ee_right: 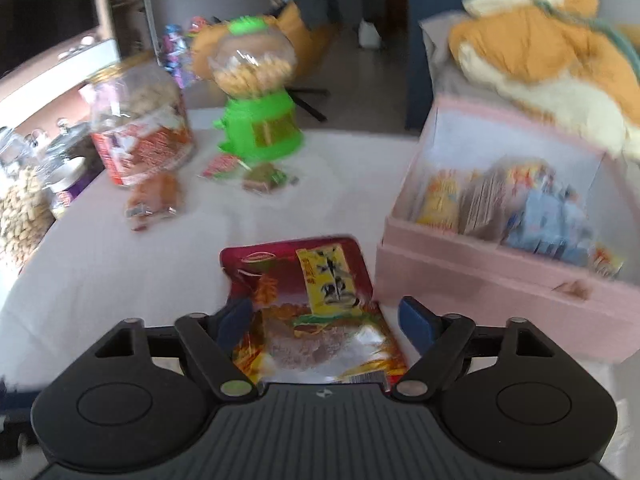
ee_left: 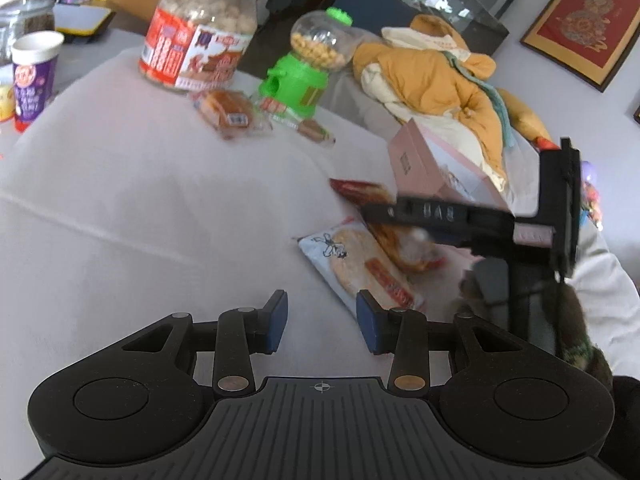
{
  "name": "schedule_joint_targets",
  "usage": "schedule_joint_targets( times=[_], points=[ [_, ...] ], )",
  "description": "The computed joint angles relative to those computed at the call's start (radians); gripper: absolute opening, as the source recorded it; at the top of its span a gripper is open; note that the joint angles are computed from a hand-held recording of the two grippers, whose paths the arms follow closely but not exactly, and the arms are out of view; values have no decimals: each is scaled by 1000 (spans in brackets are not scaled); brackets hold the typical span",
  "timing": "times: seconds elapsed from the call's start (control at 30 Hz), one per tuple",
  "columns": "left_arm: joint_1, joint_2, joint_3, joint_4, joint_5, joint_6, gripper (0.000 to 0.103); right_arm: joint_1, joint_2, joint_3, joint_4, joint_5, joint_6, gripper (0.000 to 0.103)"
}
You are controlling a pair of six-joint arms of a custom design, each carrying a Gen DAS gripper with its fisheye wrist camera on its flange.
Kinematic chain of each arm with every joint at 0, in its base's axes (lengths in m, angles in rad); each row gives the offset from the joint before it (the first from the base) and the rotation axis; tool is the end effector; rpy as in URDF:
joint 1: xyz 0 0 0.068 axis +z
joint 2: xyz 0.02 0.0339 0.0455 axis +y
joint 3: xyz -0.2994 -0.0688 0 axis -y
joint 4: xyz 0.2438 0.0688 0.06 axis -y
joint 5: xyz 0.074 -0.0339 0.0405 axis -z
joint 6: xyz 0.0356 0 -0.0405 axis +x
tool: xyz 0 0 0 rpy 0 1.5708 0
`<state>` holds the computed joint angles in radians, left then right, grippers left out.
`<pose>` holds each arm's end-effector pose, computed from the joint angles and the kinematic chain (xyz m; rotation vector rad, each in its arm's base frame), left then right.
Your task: Organize snacks
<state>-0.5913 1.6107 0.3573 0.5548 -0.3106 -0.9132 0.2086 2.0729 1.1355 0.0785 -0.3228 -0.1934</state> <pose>0.2117 -0.1290 0.1304 -0.5261 2.2091 -0.4623 0.4156 0.0995 0.1334 -0.6227 2.3272 0.3983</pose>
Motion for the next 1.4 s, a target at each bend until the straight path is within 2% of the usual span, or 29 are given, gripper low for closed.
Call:
schedule_joint_targets(
  times=[0.03, 0.1, 0.17, 0.27, 0.3, 0.33, 0.4, 0.47, 0.57, 0.63, 0.67, 0.87, 1.07, 1.17, 1.3, 1.4],
  points=[
    [3, 11, -2, 10, 9, -3, 42, 0, 21, 23, -13, -13, 36, 95],
    [3, 21, -9, 34, 8, -3, 42, 0, 27, 7, 19, -22, 70, 96],
    [4, 22, -13, 46, 13, -3, 42, 7, 14, -20, 27, -8, 25, 89],
    [4, 27, -16, 60, 19, -4, 42, -14, -29, -55, -13, -56, -41, 73],
    [3, 31, -16, 66, 19, -7, 42, -27, -45, -74, -20, -69, -60, 62],
    [3, 35, -14, 70, 19, -10, 42, -40, -64, -99, -15, -74, -78, 58],
    [1, 45, -7, 78, 15, -20, 42, -76, -99, -149, -9, -82, -116, 52],
    [-3, 57, 9, 76, 12, -19, 42, -117, -133, -201, 7, -95, -144, 50],
    [-4, 87, 62, 49, 0, 17, 42, -184, -169, -252, 12, -118, -183, 54],
    [0, 113, 102, 31, -8, 47, 42, -222, -186, -292, 55, -109, -205, 73],
    [4, 127, 126, 16, -14, 64, 42, -233, -190, -313, 91, -93, -211, 76],
    [-16, 128, 189, -103, -89, 60, 42, -277, -218, -407, 269, -45, -229, 77],
    [-41, 152, 261, -190, -64, 78, 43, -239, -213, -410, 273, -105, -212, 78],
    [-47, 169, 296, -224, -70, 92, 44, -181, -213, -464, 372, -70, -211, 80],
    [-47, 198, 347, -257, -70, 125, 46, -123, -215, -547, 495, -6, -280, 82],
    [-46, 225, 385, -271, -87, 165, 49, -110, -220, -568, 523, 16, -304, 82]
  ],
)
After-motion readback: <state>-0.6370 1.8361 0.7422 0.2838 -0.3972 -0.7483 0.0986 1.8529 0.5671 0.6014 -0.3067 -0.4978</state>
